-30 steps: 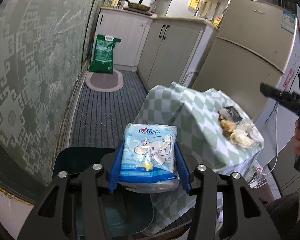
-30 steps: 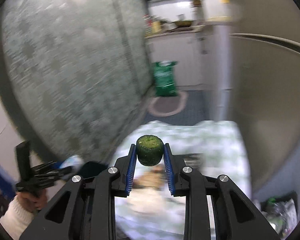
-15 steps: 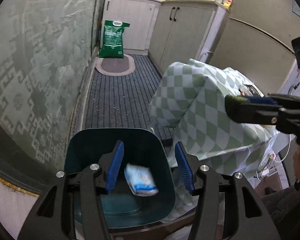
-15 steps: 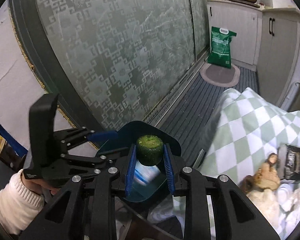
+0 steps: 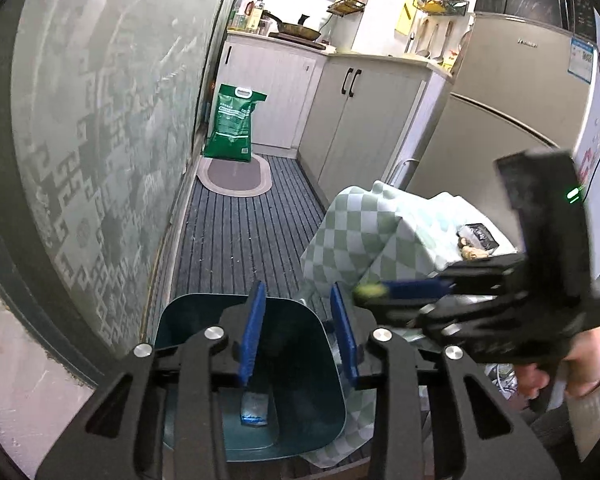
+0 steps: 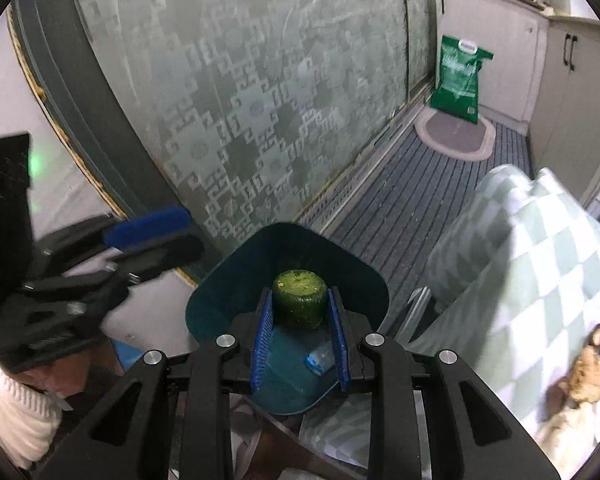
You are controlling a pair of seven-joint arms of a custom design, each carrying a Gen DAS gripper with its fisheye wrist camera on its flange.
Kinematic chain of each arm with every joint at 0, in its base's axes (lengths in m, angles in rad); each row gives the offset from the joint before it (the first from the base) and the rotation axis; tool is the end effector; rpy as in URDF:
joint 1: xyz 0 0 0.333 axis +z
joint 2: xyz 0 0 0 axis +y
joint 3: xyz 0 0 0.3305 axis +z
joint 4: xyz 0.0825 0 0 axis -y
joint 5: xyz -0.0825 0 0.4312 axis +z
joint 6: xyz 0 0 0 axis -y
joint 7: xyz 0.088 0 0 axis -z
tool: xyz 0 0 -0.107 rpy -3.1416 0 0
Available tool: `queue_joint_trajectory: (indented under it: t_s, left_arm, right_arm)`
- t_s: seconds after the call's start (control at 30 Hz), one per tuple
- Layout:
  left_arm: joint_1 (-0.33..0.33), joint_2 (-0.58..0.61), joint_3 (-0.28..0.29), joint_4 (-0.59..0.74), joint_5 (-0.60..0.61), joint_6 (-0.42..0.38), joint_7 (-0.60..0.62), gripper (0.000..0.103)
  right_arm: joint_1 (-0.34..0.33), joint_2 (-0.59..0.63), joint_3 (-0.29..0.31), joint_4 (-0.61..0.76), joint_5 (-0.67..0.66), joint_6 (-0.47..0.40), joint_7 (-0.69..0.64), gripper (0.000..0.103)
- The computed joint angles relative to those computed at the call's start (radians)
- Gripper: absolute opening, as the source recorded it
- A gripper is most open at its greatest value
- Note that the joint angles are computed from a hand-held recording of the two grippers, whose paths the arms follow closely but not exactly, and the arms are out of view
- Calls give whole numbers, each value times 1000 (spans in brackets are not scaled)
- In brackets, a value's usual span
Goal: Collect trash
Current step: 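Carry the diaper pack and lime to the teal bin and release both, then return both grippers to the table and grasp the plastic bag with the left gripper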
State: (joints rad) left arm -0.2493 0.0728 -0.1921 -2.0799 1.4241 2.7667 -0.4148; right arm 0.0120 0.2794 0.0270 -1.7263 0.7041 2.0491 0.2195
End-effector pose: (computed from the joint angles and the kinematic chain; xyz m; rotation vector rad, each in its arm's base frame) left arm 0.5480 -0.3039 0.4227 -1.9303 1.3846 -1.0240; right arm 0.6925 0.0609 0.4301 -2.4255 0.6236 0.0541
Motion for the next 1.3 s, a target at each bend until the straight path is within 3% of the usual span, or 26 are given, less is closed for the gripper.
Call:
queue_joint_trajectory:
  t_s: [0.13,0.23,0.5,0.73,0.97,1.1,1.23,1.3]
  left_arm:
    - [2,-14,-1,-14,6,-3,-7,29]
    - [5,-27,-4,-27,16,-11,-23,29]
    - [11,-18,-10,-8,48,-3,-48,29]
    - [-19,64,-5,101,55,14,-11,31]
    - [-81,193,23,267,19,41,82,34]
    - [-121,275,44,365,-61,58,190,36]
    - [-146,359,56,463,-153,118,301,47]
    - [-156,388,62,494,-192,149,349,48]
  right_arm:
    - [16,9,-1,-1,-57,-14,24,29]
    - [15,9,1,-2,-62,-32,25,39]
    - [-10,4,-3,14,-8,-28,10,39]
    - [-64,2,-20,51,76,-26,-27,39]
    - [-141,42,-41,148,154,-4,-27,39]
    - [-202,98,-45,242,189,-19,13,39]
    - [-251,137,-40,300,199,-21,38,39]
    - [-271,152,-36,322,201,-22,45,39]
